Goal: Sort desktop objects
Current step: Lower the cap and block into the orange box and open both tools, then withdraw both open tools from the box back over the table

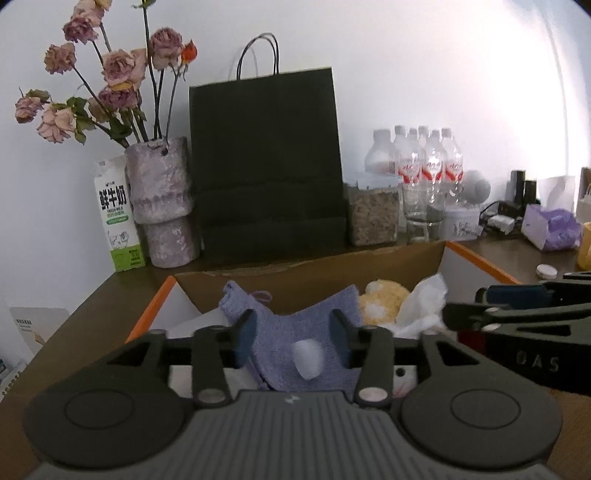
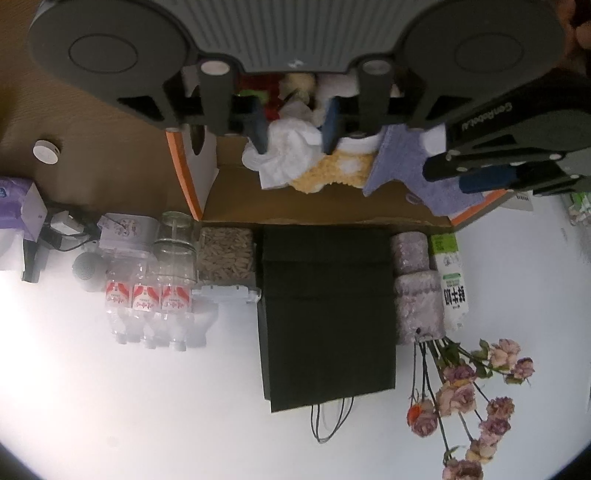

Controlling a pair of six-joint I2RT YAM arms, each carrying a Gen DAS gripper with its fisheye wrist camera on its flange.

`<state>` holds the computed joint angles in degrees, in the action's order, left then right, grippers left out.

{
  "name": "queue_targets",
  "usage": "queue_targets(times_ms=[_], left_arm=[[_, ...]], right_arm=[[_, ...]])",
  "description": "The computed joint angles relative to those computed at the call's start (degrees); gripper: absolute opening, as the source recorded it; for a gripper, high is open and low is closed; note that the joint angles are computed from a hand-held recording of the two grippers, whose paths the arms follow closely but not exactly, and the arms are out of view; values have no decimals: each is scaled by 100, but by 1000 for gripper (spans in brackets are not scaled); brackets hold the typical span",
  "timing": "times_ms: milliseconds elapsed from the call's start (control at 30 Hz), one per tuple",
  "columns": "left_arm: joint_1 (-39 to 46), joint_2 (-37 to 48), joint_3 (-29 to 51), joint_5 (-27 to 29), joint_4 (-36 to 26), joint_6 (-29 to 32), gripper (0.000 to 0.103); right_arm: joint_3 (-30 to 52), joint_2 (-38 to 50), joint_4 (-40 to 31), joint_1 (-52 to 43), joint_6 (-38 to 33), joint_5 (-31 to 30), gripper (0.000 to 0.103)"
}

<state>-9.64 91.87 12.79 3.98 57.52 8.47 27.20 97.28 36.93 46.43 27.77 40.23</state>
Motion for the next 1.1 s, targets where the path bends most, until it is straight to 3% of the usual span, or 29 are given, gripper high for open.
queue_targets(times_ms=[100,200,267,333,1100], left_arm=[[-297,-18,-309,-754,712,65,78],[-272,-150,-386,-886,780,-55,93],[-248,-149,-412,-975,875,-139,103],[-214,-128,-480,-957,1055,-186,103],[-31,-468,-873,-799,1392,-464,103]], right_arm=[[-65,-106,76,153,-77,344,70],[-157,-255,88,206,11,570,88],[-218,-342,110,177,30,584,94],[-266,-404,135,172,77,590,103],[-329,-657,-37,573,83,1113,103]])
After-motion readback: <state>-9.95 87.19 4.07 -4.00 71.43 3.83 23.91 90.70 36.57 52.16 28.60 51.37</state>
